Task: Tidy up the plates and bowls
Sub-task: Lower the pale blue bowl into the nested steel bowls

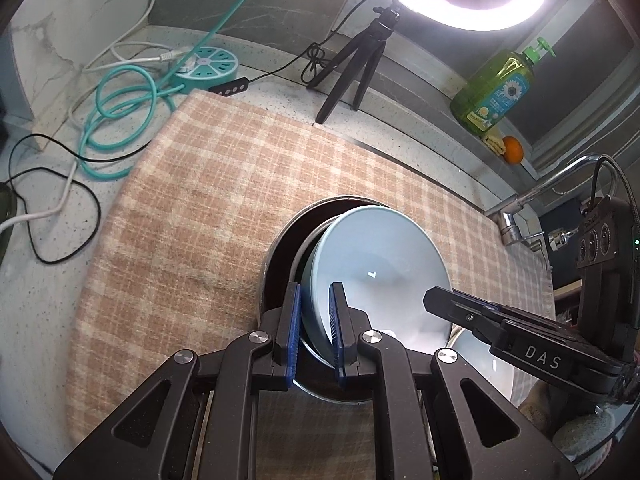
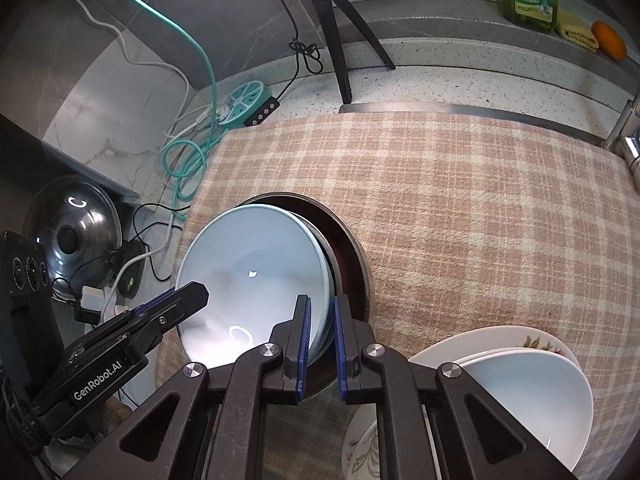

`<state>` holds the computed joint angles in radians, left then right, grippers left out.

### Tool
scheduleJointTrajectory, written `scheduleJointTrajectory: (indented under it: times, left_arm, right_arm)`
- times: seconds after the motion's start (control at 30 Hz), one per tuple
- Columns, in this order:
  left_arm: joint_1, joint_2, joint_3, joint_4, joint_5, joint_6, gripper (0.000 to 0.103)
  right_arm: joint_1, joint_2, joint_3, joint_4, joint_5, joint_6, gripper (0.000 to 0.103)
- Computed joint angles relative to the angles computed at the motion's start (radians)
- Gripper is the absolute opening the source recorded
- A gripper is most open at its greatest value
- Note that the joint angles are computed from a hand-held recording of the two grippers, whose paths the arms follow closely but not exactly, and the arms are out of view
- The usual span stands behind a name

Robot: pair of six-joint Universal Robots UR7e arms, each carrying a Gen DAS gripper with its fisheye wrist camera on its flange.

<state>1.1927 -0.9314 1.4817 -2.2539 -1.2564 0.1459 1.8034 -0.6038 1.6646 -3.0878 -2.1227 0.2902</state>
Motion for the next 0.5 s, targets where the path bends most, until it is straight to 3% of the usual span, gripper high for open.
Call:
scheduleJointTrajectory:
  times: [0.5]
  left_arm:
    - [-0.003, -0.004, 0.025, -0.024, 0.022, 0.021, 0.012]
  right_arm:
    - [0.000, 0.003, -0.004, 0.008, 0.000, -0.024, 0.013]
